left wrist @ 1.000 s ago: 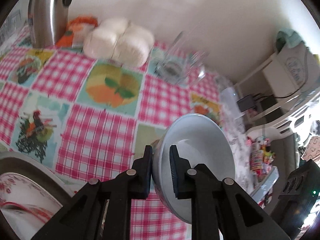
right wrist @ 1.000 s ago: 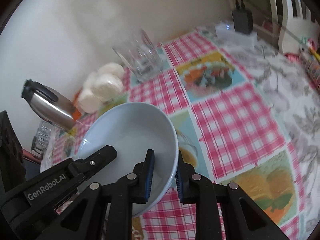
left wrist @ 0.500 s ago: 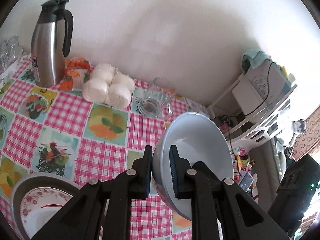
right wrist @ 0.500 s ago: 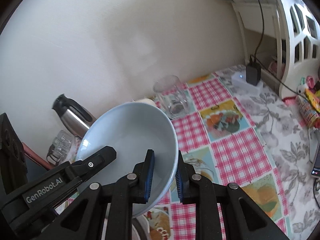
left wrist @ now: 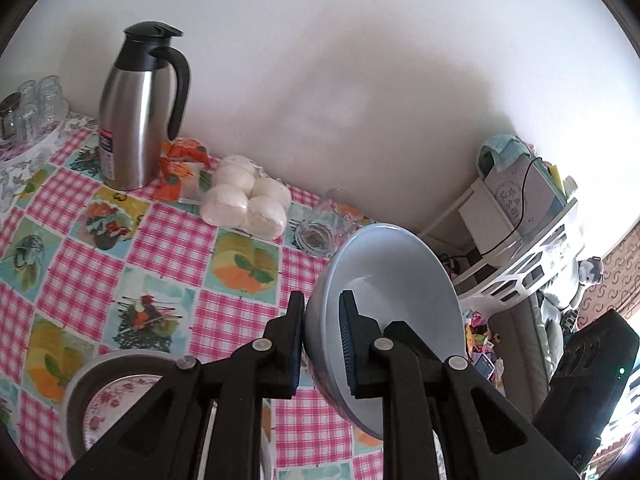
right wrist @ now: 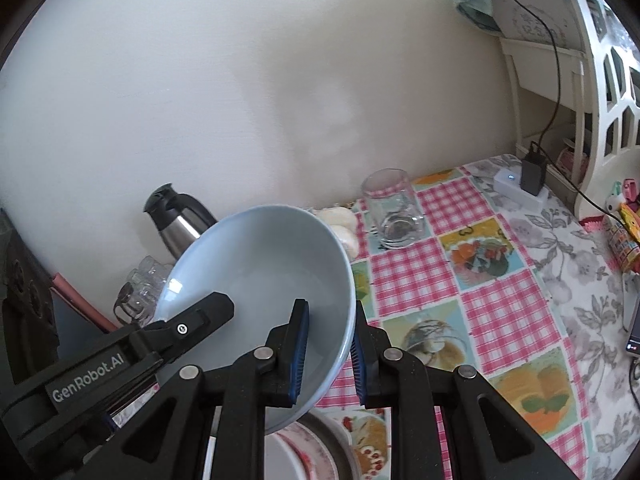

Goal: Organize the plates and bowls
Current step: 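Lift the pale blue bowl and carry it over the steel basin with both tools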

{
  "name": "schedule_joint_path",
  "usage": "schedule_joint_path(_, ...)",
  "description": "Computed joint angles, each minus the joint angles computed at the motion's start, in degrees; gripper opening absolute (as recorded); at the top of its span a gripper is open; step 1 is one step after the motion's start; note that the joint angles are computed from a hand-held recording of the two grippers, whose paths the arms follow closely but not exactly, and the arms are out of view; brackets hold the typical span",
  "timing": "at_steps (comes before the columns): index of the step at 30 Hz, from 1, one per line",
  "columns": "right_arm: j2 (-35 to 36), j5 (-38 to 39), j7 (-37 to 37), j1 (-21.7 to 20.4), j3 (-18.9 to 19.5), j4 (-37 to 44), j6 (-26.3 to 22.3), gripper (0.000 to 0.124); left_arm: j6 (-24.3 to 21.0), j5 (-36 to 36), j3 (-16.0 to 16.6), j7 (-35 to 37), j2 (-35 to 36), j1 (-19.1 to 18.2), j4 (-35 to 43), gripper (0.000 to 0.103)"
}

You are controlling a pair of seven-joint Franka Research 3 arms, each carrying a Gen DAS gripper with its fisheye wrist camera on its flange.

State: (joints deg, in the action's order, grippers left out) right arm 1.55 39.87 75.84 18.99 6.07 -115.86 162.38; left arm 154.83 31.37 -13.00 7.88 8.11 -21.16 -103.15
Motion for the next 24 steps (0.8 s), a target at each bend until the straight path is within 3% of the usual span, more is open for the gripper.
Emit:
schedule_joint_path(15,-3.25,-4.67,3.23,3.58,1.43,-2.80,1.21,0.021,0.66,0.60,-1.71,-2.43,-10.76,3.63,-11.26,0.018)
schedule_joint_path(24,-5.28,-7.32,5.61,5.38,1.98,-5.99,1.64,0.021,3.49,-1.81,-2.81,-2.18,-16.07,5.47,-18.84,0.018)
